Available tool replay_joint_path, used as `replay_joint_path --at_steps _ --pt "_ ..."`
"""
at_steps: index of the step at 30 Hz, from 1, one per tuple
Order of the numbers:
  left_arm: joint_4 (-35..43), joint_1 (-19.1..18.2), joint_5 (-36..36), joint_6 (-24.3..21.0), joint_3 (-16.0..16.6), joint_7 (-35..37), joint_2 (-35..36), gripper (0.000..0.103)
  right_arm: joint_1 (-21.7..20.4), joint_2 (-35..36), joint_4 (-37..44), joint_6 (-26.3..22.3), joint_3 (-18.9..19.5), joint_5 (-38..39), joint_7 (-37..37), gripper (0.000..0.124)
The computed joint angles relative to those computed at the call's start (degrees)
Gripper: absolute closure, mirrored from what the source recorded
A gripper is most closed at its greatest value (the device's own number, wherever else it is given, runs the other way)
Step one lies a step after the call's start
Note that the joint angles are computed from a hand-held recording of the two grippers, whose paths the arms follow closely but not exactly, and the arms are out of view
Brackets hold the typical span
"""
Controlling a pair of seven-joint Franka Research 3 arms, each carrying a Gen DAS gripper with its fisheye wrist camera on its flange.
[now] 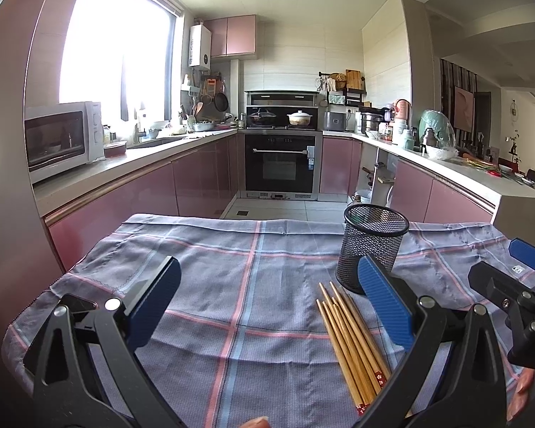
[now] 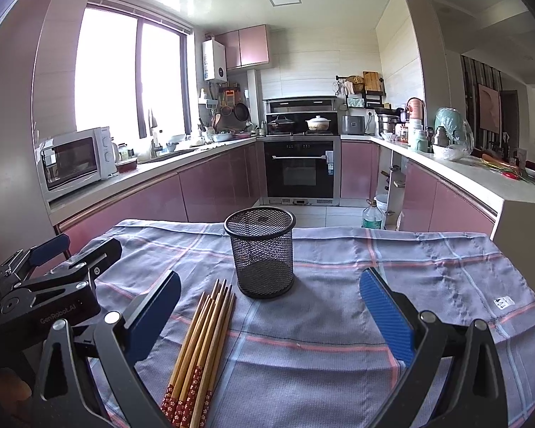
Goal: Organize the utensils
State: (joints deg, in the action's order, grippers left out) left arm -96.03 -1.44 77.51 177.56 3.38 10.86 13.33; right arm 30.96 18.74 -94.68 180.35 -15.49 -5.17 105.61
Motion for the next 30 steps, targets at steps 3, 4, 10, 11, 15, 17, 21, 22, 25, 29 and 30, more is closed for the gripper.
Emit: replay_joint_path --at_steps 3,4,10,11,15,17,21,22,25,29,30 --pt "0.2 -0.1 0.8 -0.3 0.0 -0.5 0.0 0.005 -0.3 0.0 0.0 0.1 0.3 0.3 -0.2 0.027" --pt "0.3 -0.2 1.2 -0.4 0.1 -0.9 0.0 0.005 0.1 0.0 0.1 0.0 -0.2 0.2 0.1 0.027" --pt "0.6 -0.2 1.0 -0.6 0.0 -0.7 0.3 0.005 -0.2 0.0 0.1 -0.1 0.0 0.2 0.0 0.027" --pt "0.7 -0.1 0.7 -0.6 -0.1 -0.4 0.3 0.005 -0.2 0.0 0.2 -0.2 0.1 0.2 -0.1 0.027" --pt "0.6 0.0 0.0 -0.6 -0.3 0.3 0.3 0.005 -0.3 0.0 0.2 -0.1 0.1 0.1 -0.2 0.027" --pt "0.6 0.0 -1.1 -0.6 -0.4 1.3 0.5 0.005 -1.3 -0.1 0.1 0.0 1.4 0.8 -1.0 0.027" --pt "0.1 0.0 -4.2 -0.6 -0.5 4.0 0.5 0.005 -2.1 -0.1 0.1 -0.2 2.3 1.4 -1.8 0.027" --pt "0.1 -0.1 -4.5 -0.6 -0.3 4.2 0.5 0.005 -2.4 -0.1 0.2 -0.3 2.6 1.7 -2.1 0.027" --pt "0.0 -0.5 -5.0 -0.4 0.1 4.7 0.5 0.005 -3.4 0.0 0.5 -0.8 4.0 2.4 -3.2 0.027" --pt "-0.3 -0.3 -7.4 0.1 0.0 7.2 0.7 0.005 -3.8 0.2 0.9 -1.6 4.6 2.7 -4.0 0.027" --pt "-0.3 -0.5 -8.0 0.1 0.1 7.6 0.8 0.005 -4.0 0.2 1.0 -1.7 4.8 2.7 -4.2 0.027"
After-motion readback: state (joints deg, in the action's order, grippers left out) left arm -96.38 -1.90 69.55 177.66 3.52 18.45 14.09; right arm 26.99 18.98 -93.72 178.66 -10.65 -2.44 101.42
